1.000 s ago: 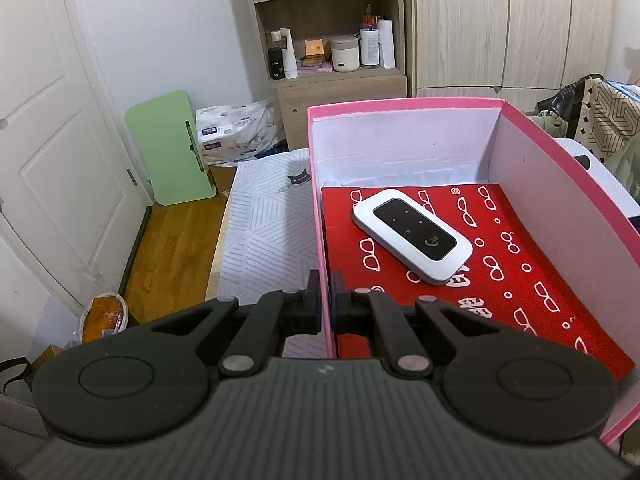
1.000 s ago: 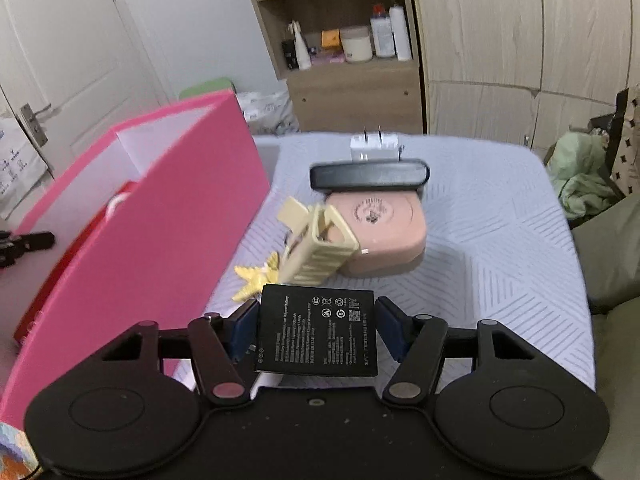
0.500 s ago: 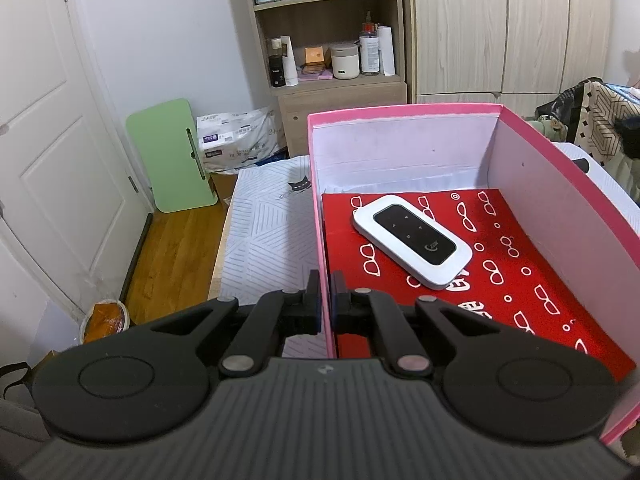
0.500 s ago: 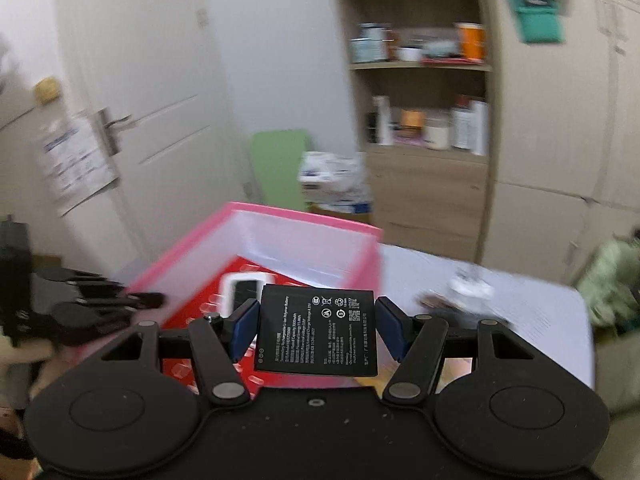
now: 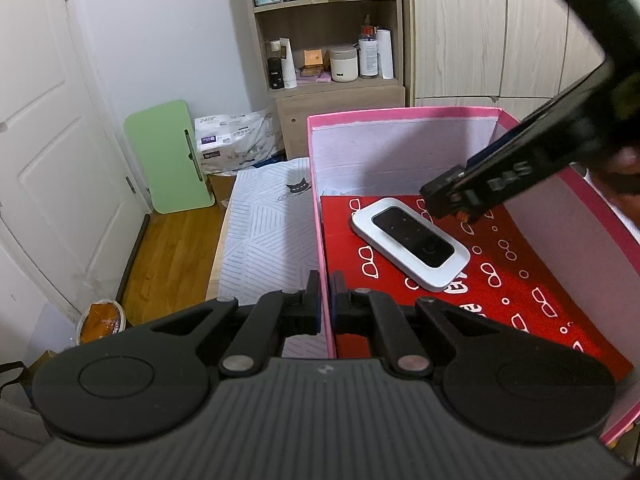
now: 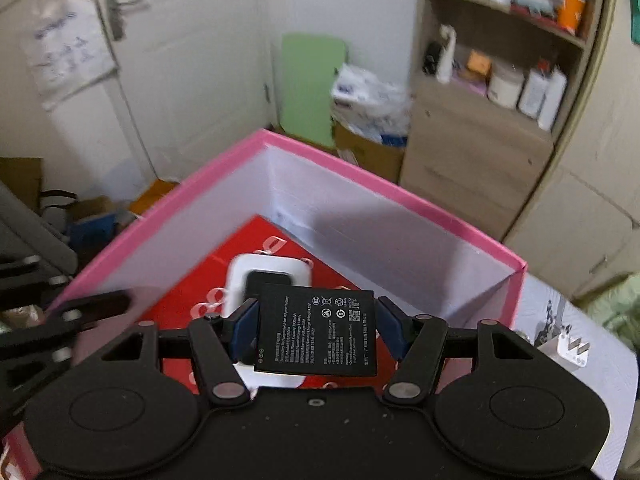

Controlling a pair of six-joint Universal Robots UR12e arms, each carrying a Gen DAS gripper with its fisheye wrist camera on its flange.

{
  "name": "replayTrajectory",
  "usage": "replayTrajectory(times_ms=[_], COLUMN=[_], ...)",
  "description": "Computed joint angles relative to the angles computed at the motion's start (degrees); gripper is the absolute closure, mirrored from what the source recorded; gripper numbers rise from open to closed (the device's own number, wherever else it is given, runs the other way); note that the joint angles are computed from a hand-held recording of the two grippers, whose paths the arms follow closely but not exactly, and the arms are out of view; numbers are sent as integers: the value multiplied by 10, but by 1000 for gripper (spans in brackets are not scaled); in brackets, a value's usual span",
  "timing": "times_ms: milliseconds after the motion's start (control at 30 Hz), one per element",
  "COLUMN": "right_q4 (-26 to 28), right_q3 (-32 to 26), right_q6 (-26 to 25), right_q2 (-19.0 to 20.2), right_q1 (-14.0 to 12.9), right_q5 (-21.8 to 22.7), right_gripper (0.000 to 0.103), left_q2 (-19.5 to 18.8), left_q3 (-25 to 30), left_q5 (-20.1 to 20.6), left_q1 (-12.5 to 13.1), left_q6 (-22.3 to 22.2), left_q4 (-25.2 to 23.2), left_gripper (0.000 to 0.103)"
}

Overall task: Organize rigid objects
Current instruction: 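Carry the black battery into the box and release it beside the router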

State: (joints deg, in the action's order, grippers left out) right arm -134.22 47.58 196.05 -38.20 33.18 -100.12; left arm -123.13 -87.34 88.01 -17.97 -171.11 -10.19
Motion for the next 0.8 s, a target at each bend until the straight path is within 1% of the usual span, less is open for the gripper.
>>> replayTrajectory(times_ms=[100,133,167,200,300,500,600,733,800], right_q4=[54,58,50,45,23,-24,-52,-74,-89], right_q3=[-34,-38,-35,-35,-16,34,66,102,126], right_q6=[21,24,19,13,5,-5,4,1,2], right_q2=[16,18,17,17,6,-29,-51,-75,-90], right_q1=[-2,-2,0,2,8,17,21,32,36], right_q5=[-2,-4,-16,-28,-51,-54,-63,-104,-117], right_gripper=[35,35,34,31,31,31,31,31,31], left_q2=[-1,-1,-1,0,1,0,0,0,-1], left_q3=[0,0,-1,-1,-2,0,-1,-1,-1], left_q5=[0,1,4,3,6,7,4,1,3], left_q1=[0,0,-1,0,-1,-2,-1,0,-1], left_q6=[0,1,5,6,7,8,7,4,7], left_q4=[2,2,5,5,6,4,5,7,7], left_gripper=[100,100,100,100,100,100,99,99,99])
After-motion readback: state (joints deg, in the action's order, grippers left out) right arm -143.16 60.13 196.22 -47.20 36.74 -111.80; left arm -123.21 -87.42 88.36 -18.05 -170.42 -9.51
